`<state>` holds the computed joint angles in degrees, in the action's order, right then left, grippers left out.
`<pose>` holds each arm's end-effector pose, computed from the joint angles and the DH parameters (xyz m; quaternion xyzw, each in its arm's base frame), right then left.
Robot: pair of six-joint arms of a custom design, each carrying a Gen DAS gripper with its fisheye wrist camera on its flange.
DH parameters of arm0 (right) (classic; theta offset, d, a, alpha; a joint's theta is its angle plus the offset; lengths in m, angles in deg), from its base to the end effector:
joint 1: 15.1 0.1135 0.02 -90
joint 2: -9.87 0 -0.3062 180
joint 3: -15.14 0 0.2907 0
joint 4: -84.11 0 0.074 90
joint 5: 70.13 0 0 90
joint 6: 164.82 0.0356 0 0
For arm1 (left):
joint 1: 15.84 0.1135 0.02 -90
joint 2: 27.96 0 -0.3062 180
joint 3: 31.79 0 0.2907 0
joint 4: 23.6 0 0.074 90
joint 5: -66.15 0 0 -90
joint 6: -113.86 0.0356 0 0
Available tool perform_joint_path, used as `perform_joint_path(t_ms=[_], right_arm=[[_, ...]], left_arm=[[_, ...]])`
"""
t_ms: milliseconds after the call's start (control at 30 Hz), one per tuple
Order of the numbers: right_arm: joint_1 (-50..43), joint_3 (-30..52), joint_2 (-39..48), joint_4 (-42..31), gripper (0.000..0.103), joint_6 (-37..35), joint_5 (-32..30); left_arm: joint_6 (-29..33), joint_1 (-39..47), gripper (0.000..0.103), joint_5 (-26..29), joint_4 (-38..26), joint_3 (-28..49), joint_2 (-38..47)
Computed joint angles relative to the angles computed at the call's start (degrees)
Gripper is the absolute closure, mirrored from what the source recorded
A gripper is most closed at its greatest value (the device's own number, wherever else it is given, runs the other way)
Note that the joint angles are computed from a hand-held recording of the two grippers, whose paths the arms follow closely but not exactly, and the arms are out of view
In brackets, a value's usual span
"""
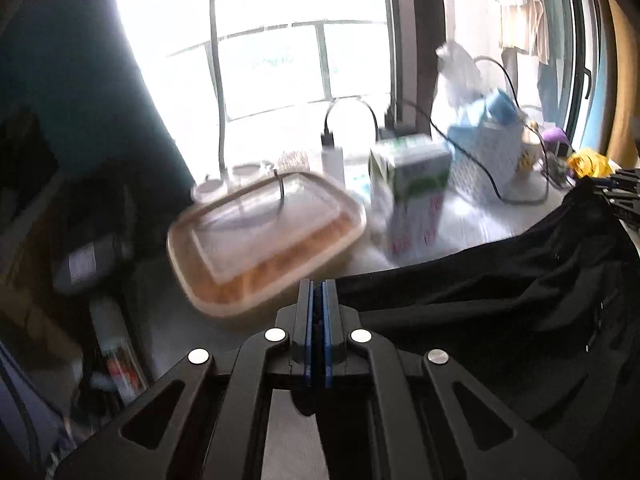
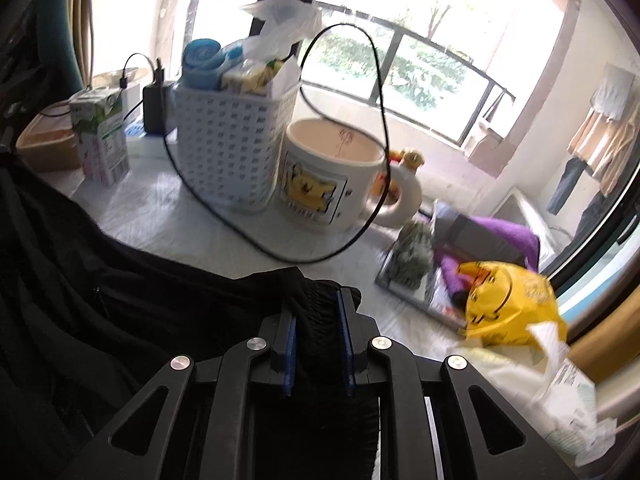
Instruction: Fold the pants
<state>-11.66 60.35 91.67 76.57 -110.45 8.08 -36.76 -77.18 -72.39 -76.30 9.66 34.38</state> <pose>0.2869 0.0245 0.1675 -0.3440 0.8500 -0.0166 0.3987 0.1083 -0.1425 0.1875 -0.0530 0.9026 0.0836 0.4189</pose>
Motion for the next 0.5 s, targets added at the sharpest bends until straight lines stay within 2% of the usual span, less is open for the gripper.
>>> perform_joint_path(t_ms=[67,233,333,367,400,467,500], right_arm=[[0.94,1.04,0.99,0.9,0.087,0.93,1.39],[2.86,4.13,4.78,2.13,0.087,3.54,4.76],[3.73,4.9,6.4,2.64,0.087,4.0,6.87],[3.91,5.23,6.7,2.08,0.087,4.08,7.31],[3.81,5.2,6.62,1.65,0.087,4.53,7.08],[3.03,4.48,5.27,0.88,0.086,4.95,5.31],[2.71,4.0,4.34,0.54,0.079,5.0,4.6]], left_arm=[[3.71,2.12,0.101,-0.9,3.35,0.59,1.64],[8.39,5.88,0.1,-2.98,6.73,2.51,7.31],[9.3,7.92,0.097,0.13,6.97,2.27,7.01],[8.33,7.48,0.088,0.66,5.84,2.18,6.19],[5.33,5.55,0.066,-0.35,3.03,2.25,5.01],[-0.94,0.94,0.041,-2.38,-2.3,2.81,4.32],[-5.07,-2.18,0.041,-2.89,-6.86,3.43,3.64]])
